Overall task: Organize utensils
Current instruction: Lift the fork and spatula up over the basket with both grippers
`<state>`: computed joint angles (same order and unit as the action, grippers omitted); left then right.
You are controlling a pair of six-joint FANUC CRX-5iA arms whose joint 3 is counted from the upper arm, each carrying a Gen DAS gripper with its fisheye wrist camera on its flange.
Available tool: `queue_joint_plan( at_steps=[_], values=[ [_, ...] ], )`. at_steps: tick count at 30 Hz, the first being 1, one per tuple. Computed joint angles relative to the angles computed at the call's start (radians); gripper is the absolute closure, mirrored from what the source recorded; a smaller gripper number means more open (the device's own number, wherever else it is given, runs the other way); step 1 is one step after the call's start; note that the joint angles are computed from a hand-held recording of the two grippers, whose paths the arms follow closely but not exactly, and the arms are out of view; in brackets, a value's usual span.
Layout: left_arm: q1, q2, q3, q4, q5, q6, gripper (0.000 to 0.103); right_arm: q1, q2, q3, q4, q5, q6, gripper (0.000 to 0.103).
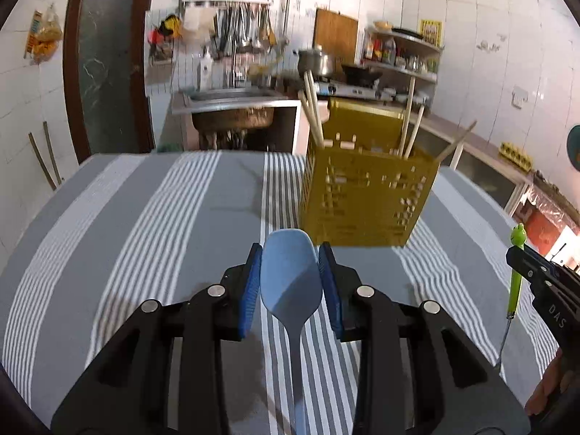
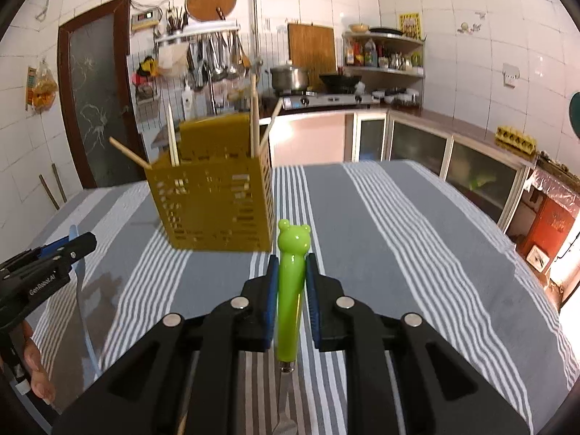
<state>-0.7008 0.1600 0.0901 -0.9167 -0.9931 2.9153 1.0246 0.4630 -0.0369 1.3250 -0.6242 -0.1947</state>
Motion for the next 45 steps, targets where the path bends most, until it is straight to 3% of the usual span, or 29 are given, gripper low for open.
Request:
queue_joint_plan(
  at_steps=[12,31,45],
  values=[
    [-0.032,-0.039,0.002,-0.094,-0.020,0.049,0.072,-0.029,-0.031,-0.027,0.197,-0.002,-0.134,0.089],
    [-0.024,-0.045,0.032,-0.149,-0.016,0.067,0.072,-0.062,-0.012,0.034,0.260,0.017,-0.117,0.089],
    [0.039,-0.053,0.110,-0.178,0.115,-0.010,0.072,-0.074,0.034,0.166,0.295,-0.010,-0.058,0.089]
  ],
)
